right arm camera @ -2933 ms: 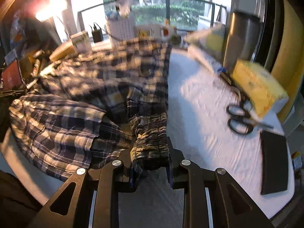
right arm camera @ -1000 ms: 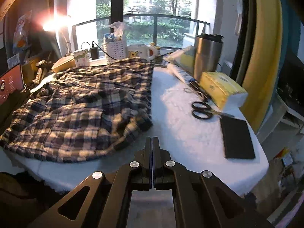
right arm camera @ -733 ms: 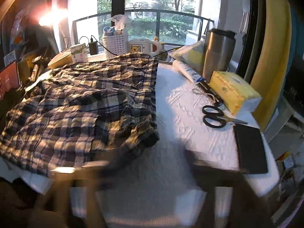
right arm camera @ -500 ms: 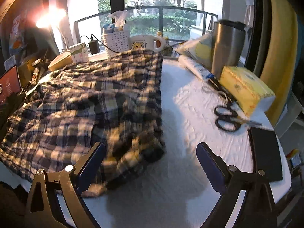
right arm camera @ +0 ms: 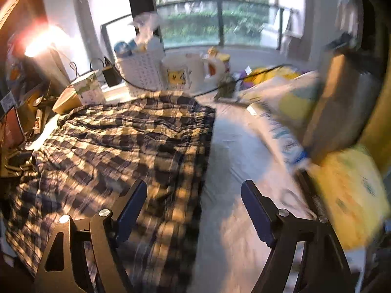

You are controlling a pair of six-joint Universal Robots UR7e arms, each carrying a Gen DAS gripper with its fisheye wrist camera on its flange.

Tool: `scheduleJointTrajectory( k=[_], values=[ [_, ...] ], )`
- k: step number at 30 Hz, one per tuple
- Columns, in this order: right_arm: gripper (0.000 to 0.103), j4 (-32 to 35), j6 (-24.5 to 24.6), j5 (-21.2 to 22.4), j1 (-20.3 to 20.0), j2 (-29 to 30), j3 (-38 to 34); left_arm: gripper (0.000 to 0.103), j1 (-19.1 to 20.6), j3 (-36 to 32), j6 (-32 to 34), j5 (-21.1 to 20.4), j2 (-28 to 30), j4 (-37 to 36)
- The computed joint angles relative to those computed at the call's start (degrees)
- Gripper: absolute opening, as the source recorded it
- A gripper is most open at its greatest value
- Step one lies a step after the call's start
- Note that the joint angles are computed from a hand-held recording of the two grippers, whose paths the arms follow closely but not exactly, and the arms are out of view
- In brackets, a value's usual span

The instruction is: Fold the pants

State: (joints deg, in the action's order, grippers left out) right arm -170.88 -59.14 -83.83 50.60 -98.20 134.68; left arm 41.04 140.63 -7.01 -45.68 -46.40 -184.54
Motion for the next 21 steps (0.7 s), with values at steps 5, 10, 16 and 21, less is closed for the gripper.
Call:
scheduleJointTrajectory(
  k=[5,10,16,21],
  values=[
    [0.045,-1.75,-0.96,-7.73,4.90,9.56,-4.92,0.004,-0.34,0.61,-0.45,-3.24,-0.47,-0.83],
    [0.025,-6.44,-5.26,-9.42,5.54,10.96,-3.12,0.004,-0.28,2.59,-4.55,-4.49,-3.22,1.54],
    [0.025,-5.85,-8.08,-8.40,3.95,5.76,0.07,0.006,0.57,2.64,-6.57,-7.80,-8.20,8.28],
    [0.030,-5.64,-6.84,-7.57,3.81,5.95,-0.58,0.040,2.38,-1.69,-3.99,-5.07,-10.93,15.11]
  ],
)
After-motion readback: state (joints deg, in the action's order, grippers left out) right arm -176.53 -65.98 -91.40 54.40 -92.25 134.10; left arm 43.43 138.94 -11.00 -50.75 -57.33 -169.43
